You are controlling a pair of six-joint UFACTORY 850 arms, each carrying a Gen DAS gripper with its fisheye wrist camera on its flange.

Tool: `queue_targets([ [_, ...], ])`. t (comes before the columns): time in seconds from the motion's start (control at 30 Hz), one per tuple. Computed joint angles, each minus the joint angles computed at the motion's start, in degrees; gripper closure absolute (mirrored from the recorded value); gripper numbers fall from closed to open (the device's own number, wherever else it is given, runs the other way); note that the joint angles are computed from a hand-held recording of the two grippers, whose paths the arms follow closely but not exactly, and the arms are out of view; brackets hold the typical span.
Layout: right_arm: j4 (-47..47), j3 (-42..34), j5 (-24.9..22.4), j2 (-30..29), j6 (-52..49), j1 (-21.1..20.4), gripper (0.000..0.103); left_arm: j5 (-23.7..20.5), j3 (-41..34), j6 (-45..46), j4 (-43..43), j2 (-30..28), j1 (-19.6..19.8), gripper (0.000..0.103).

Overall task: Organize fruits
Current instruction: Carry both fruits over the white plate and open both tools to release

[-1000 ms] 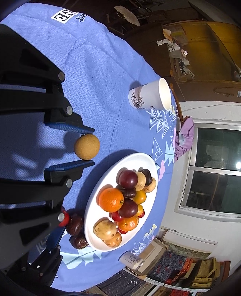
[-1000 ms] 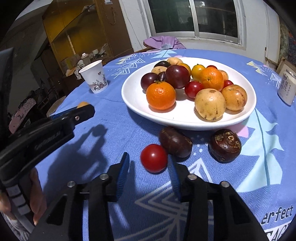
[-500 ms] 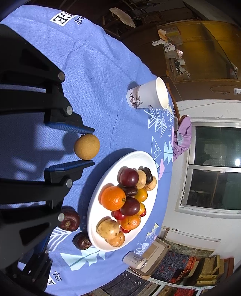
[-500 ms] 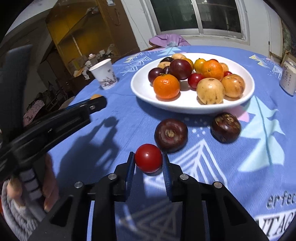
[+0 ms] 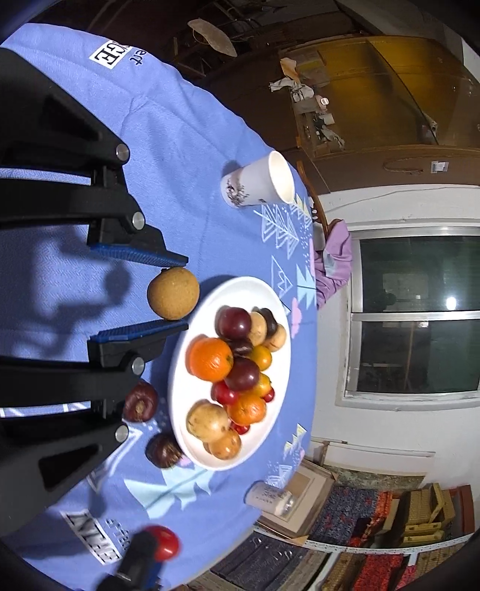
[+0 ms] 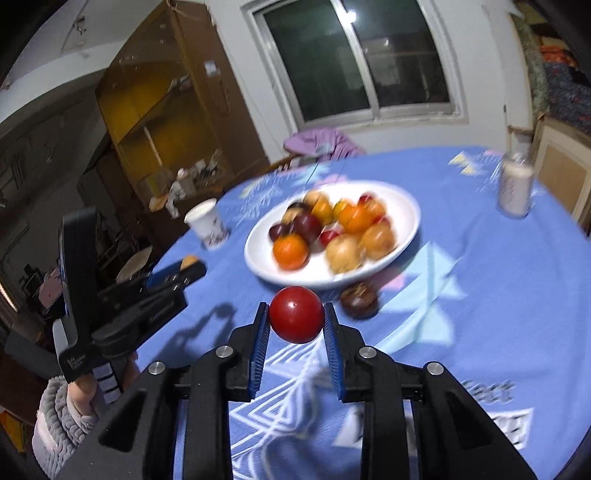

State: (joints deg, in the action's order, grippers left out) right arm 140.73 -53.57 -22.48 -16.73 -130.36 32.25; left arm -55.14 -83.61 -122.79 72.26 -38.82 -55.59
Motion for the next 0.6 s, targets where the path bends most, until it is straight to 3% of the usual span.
queue_targets([
  [0.33,3.81,-2.72,-0.92,3.02,-4.09,-3.89,0.074,-5.04,-6.28,9.30,1.75,-0.24,1.21,0.075],
  [0.6,0.51,-13.63,0.78,-3.74,0.06,-4.22,0.074,-3.55,-14.03,14.57,2.79,-3.80,4.13,0.074],
])
